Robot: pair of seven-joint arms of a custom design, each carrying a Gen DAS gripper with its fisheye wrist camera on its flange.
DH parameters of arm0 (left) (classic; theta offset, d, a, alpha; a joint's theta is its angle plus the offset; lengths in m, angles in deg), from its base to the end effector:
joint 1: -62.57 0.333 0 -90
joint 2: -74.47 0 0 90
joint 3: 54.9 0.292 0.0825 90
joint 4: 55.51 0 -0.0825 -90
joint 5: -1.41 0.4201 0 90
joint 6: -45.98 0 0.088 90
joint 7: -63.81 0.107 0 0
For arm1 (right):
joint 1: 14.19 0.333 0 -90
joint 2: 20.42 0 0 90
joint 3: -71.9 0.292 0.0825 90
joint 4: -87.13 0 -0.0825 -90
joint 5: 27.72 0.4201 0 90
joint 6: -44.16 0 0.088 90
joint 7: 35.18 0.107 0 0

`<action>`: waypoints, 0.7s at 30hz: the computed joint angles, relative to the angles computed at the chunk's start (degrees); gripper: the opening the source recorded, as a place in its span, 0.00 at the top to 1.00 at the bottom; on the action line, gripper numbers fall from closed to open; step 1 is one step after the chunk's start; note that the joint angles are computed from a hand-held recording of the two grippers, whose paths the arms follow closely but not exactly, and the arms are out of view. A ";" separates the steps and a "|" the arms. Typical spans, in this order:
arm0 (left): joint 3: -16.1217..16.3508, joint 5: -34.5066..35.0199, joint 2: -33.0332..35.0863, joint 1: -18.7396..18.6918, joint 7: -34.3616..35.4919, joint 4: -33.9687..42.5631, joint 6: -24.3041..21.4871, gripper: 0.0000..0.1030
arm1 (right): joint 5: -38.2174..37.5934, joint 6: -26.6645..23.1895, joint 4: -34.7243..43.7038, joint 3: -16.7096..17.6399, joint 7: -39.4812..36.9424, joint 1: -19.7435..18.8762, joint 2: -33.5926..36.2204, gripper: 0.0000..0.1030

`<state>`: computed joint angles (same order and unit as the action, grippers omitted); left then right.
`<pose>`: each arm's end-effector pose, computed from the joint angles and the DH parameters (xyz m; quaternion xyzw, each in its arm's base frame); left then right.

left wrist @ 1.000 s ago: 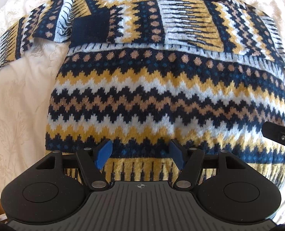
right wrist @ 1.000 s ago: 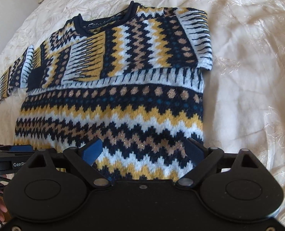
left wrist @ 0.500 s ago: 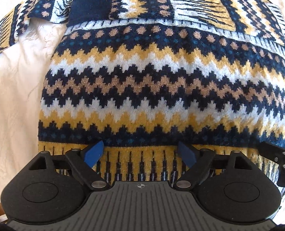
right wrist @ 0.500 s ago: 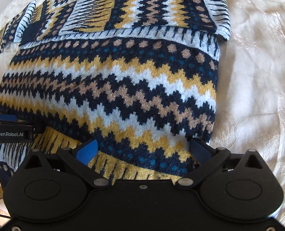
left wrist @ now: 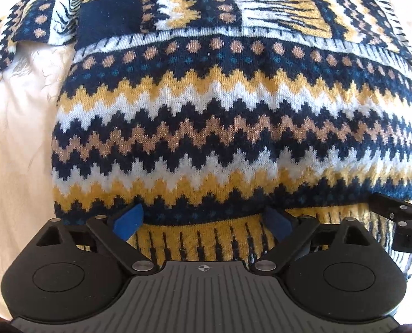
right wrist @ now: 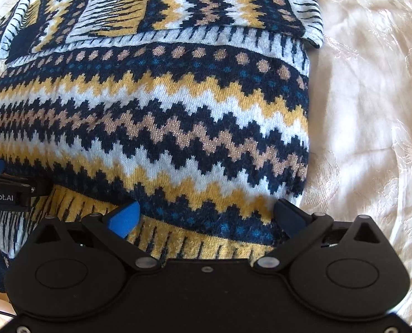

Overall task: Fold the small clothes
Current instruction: 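Open the right gripper, releasing the cuff on the sweater body, then grasp the navy cuff of the other sleeve with the left gripper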

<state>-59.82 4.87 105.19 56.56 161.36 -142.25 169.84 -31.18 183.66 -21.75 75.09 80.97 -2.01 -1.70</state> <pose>0.7191 -0.1278 0.3260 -0.5768 0.8149 -0.0384 0.0423 0.6399 0.1742 0.3059 -0.6481 0.7543 -0.0547 0.0894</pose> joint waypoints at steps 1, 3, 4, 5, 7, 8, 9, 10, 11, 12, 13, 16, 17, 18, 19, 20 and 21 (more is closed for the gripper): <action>-0.43 -0.78 -0.43 0.80 1.90 -0.22 0.55 0.19 | -0.72 -0.89 0.96 -0.26 1.39 0.52 0.42 0.01; -0.88 -2.12 -2.06 2.32 5.64 -1.82 3.28 0.26 | -2.12 -1.39 1.64 -0.75 4.74 1.45 0.25 0.01; -0.91 -2.71 -3.19 2.89 6.88 -3.01 5.14 0.26 | -3.01 -1.30 1.75 -0.99 6.60 1.93 0.01 0.01; -0.82 -3.28 -4.12 3.42 7.80 -4.03 6.87 0.26 | -3.93 -1.42 2.11 -1.17 8.31 2.36 -0.07 0.01; -0.55 -5.01 -4.50 4.95 9.56 -3.58 9.37 0.26 | -5.13 -1.70 2.99 -1.21 10.39 2.80 -0.30 0.01; -0.42 -5.96 -4.27 5.74 10.32 -2.88 10.24 0.26 | -6.12 -1.79 3.90 -1.30 11.73 3.24 -0.13 0.01; -0.23 -6.99 -3.68 6.63 10.92 -1.63 11.09 0.26 | -7.15 -1.71 4.68 -1.41 12.99 3.67 0.03 0.01; 0.09 -7.46 -3.53 6.92 10.48 -1.38 12.38 0.26 | -7.80 -1.53 5.38 -1.38 13.73 3.89 0.23 0.01; 0.45 -7.91 -3.12 7.47 10.26 -0.48 12.90 0.26 | -8.25 -1.34 6.33 -1.32 14.23 4.03 0.45 0.01; 0.90 -8.28 -2.85 7.96 9.57 0.21 13.49 0.26 | -8.61 -0.96 7.35 -1.26 14.71 4.17 0.84 0.01; 1.32 -8.19 -2.94 7.85 8.11 -0.19 14.73 0.26 | -8.92 -0.76 8.28 -1.18 15.12 4.34 1.28 0.01; 2.78 -7.84 -1.90 9.08 5.50 1.79 16.07 0.26 | -9.90 -0.55 12.59 -0.97 15.17 4.96 3.89 0.01; 3.31 -7.41 -0.96 9.41 4.57 3.04 16.50 0.26 | -10.03 -0.79 14.15 -0.84 14.76 5.15 4.81 0.01; 3.88 -6.87 -0.37 9.68 3.46 3.79 16.92 0.26 | -10.24 -0.69 15.51 -0.81 14.26 5.29 5.84 0.01; 4.42 -6.40 0.11 10.05 2.38 4.49 17.16 0.26 | -10.61 -0.94 16.94 -0.83 14.02 5.68 6.72 0.01; 4.88 -5.98 1.23 10.45 1.28 6.08 17.00 0.26 | -10.80 -1.14 17.44 -0.78 13.58 5.93 6.80 0.01; 5.52 -5.55 2.67 10.86 -0.30 8.01 16.79 0.26 | -10.79 -1.35 17.52 -0.63 12.96 6.07 6.44 0.01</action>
<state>-54.30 -0.68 107.86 67.42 161.07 -134.24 186.64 -41.97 182.32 -4.24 74.46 93.93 4.06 4.75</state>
